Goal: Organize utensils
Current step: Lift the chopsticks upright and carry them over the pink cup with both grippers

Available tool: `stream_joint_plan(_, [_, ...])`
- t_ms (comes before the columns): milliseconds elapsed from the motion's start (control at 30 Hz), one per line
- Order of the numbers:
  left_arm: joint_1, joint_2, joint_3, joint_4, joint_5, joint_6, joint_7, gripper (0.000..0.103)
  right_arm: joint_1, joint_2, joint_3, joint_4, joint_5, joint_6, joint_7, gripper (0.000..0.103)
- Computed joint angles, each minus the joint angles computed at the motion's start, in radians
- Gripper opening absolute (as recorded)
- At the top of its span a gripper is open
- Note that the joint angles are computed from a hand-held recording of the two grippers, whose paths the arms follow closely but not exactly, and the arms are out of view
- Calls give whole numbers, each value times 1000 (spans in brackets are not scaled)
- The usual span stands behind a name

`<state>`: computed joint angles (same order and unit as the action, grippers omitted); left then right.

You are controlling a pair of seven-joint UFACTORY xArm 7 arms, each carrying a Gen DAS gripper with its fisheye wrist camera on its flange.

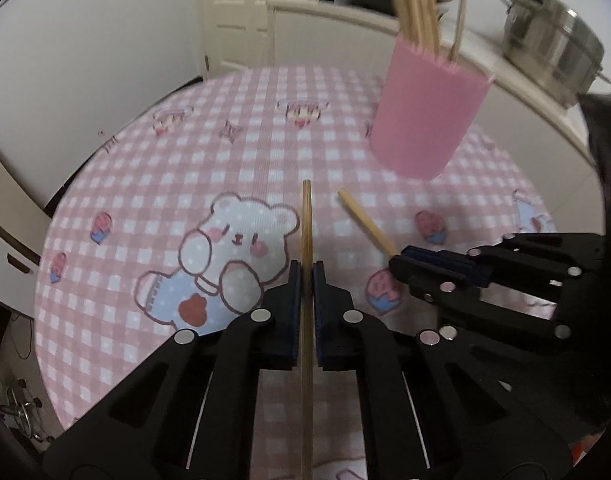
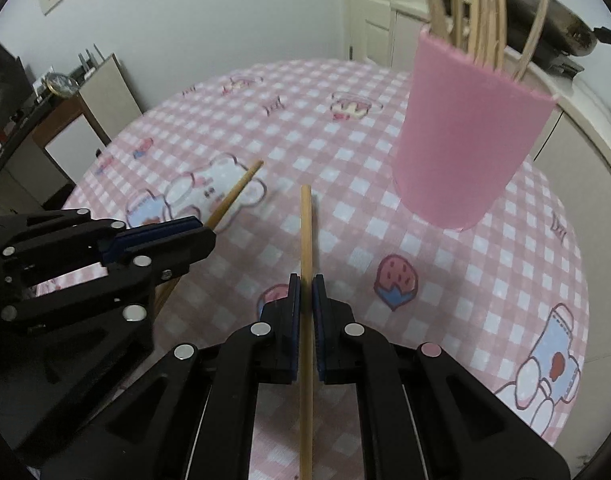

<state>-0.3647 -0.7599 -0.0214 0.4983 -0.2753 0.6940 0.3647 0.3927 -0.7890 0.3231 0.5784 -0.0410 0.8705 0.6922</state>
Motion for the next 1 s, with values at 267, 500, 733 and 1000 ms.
stream_joint_plan(267, [-14, -136, 25, 40, -34, 47, 3, 6, -17, -97, 21, 56, -31, 45, 1, 5])
stream_joint_plan(500, [-41, -216, 35, 88, -67, 55, -3, 6, -54, -188, 49, 89, -61, 38, 7, 5])
stream_joint_plan(733, [-74, -225, 46, 133, -108, 35, -11, 6, -76, -222, 35, 96, -56, -23, -24, 5])
stream_joint_plan(1000, [-96, -210, 44, 153, -127, 26, -14, 6, -89, -253, 16, 71, -20, -78, -34, 5])
